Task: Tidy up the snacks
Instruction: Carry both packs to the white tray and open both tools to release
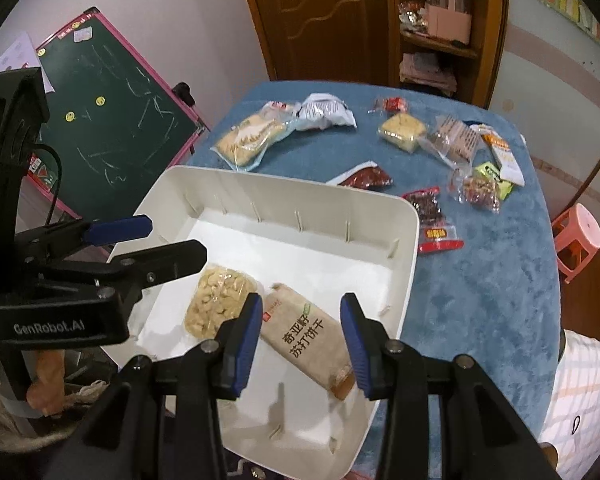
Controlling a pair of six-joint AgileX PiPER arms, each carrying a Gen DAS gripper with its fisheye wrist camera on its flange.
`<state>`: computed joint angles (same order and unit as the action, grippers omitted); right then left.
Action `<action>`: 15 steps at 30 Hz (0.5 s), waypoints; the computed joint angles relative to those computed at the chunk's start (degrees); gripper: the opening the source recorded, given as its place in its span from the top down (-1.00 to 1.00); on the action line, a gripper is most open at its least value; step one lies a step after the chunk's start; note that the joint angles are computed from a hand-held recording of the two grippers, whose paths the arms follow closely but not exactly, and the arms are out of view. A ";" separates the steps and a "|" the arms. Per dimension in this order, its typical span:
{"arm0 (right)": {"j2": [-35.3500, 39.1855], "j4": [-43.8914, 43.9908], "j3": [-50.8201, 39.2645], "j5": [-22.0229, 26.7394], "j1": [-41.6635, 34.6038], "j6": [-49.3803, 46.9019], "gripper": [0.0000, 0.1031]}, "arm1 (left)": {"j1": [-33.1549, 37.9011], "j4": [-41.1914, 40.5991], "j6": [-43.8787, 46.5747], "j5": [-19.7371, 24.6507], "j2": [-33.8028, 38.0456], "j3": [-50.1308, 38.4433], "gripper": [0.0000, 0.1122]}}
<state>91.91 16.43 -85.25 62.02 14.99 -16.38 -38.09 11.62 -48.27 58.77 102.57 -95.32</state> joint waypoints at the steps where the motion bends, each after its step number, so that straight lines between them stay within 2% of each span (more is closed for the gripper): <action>1: -0.06 0.00 -0.11 -0.31 -0.18 0.02 0.20 | 0.02 0.12 -0.01 0.07 0.04 -0.19 -0.43; 7: 0.77 1.89 -1.68 -0.94 -2.99 -0.33 0.20 | 0.51 0.95 0.98 0.97 1.12 -2.95 -0.43; 15: 6.23 5.02 -9.99 1.69 -11.12 0.96 0.20 | 1.54 3.36 4.57 5.03 5.73 -12.49 -0.43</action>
